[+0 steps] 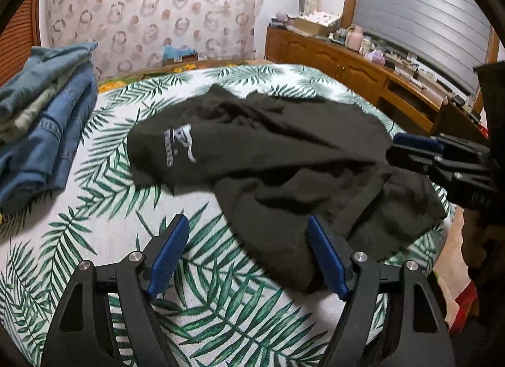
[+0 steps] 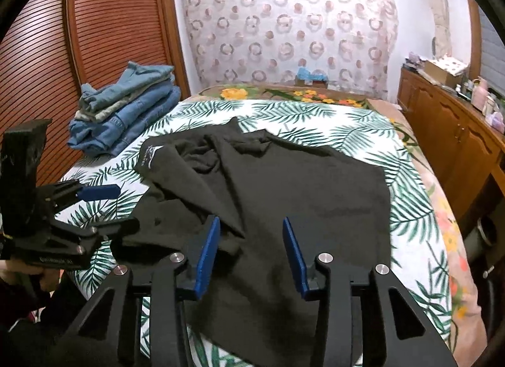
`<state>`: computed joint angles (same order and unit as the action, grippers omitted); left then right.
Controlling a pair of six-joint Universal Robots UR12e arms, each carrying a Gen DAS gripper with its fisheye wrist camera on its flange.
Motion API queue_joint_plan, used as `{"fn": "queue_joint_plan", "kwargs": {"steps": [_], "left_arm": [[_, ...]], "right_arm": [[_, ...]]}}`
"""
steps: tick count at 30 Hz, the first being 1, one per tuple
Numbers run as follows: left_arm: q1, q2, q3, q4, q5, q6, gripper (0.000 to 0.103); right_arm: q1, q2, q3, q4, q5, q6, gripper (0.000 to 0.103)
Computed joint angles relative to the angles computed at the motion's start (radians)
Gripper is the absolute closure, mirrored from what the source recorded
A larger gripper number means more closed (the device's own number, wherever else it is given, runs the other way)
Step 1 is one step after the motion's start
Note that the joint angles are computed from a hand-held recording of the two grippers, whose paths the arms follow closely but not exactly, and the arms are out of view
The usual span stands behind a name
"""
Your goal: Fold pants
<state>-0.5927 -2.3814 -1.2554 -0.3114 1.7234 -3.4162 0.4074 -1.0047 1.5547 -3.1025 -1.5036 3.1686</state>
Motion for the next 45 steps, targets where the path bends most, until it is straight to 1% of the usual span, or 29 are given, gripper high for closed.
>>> {"fn": "queue_joint_plan", "kwargs": {"steps": [6, 10, 13, 15, 18, 20, 26, 31, 41, 45], "left_arm": [[0.003, 0.004, -0.017, -0.002, -0.01, -0.017, 0.025], [0.003, 0.004, -0.024, 0.013, 0.0, -0.011, 0.025], [0.002, 0.005, -0.025, 0.016, 0.003, -0.011, 0.025], [0.001, 0.006, -0.025, 0.017, 0.003, -0.015, 0.025], [0.003, 0.006, -0.025, 0.025, -0.001, -0.027, 0.025], [0.002, 0.01, -0.031, 0.048, 0.005, -0.029, 0.025], [-0.006, 0.019, -0.034, 0.096, 0.018, -0.02, 0.025], [-0.014, 0.015, -0.015, 0.112, 0.015, 0.002, 0.025], [-0.023, -0.001, 0.022, 0.102, 0.01, 0.031, 0.025], [-0.026, -0.006, 0.033, 0.094, 0.01, 0.038, 0.025]], "right_arm": [[0.003, 0.023, -0.032, 0.067, 0.024, -0.019, 0.064], [0.001, 0.034, -0.05, 0.101, 0.043, -0.021, 0.067], [0.002, 0.038, -0.058, 0.116, 0.06, -0.017, 0.076], [0.002, 0.036, -0.058, 0.115, 0.072, -0.018, 0.087], [0.002, 0.033, -0.054, 0.099, 0.073, -0.021, 0.095], [0.0, 0.022, -0.039, 0.076, 0.076, -0.032, 0.097], [-0.001, -0.025, 0.028, -0.036, 0.07, -0.05, 0.098], [-0.005, -0.067, 0.093, -0.114, 0.05, -0.051, 0.098], [-0.021, -0.131, 0.196, -0.177, 0.01, -0.023, 0.098], [-0.024, -0.148, 0.223, -0.174, -0.003, -0.007, 0.098]]}}
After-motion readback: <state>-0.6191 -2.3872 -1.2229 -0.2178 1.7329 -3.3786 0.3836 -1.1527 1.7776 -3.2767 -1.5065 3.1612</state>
